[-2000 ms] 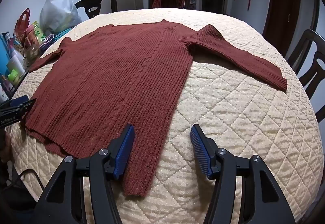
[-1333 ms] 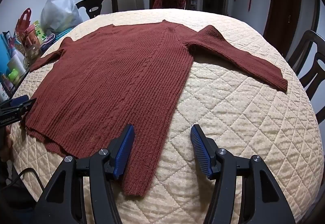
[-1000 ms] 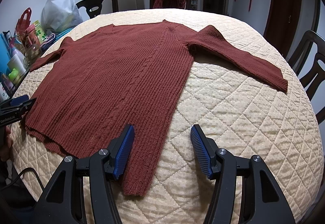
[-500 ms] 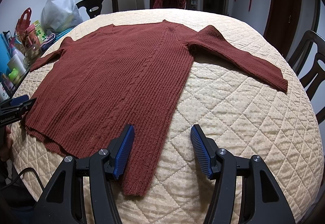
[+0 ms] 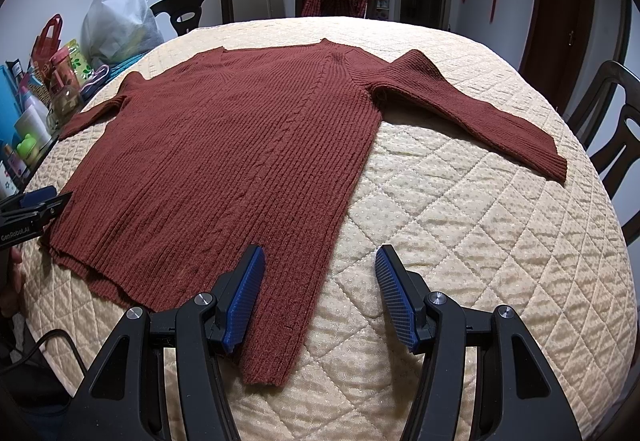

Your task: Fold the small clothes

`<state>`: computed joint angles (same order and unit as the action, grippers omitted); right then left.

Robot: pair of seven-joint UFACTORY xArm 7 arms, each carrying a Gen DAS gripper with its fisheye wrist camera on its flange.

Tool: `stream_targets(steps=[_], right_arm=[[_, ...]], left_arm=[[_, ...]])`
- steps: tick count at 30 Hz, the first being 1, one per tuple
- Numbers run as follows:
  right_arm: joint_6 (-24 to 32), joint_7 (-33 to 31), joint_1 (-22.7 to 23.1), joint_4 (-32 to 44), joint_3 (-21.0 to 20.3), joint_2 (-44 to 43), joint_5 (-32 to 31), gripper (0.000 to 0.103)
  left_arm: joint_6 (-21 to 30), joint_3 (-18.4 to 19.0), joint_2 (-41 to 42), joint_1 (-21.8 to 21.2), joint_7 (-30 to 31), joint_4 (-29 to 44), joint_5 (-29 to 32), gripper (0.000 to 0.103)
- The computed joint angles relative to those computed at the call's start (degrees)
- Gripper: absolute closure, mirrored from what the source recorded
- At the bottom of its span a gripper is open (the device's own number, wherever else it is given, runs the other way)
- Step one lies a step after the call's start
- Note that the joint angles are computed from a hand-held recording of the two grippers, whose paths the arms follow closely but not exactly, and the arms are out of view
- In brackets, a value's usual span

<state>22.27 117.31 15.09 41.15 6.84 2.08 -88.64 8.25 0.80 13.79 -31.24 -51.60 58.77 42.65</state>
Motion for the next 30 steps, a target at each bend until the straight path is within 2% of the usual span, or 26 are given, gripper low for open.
stream_targets(steps=[30], right_arm=[[-0.1,-0.4,0.0,0.1,0.0,0.0,0.4,0.044]], left_arm=[[0.3,-0.5,-0.5,0.6,0.8,-0.6,-0.5,0.025]])
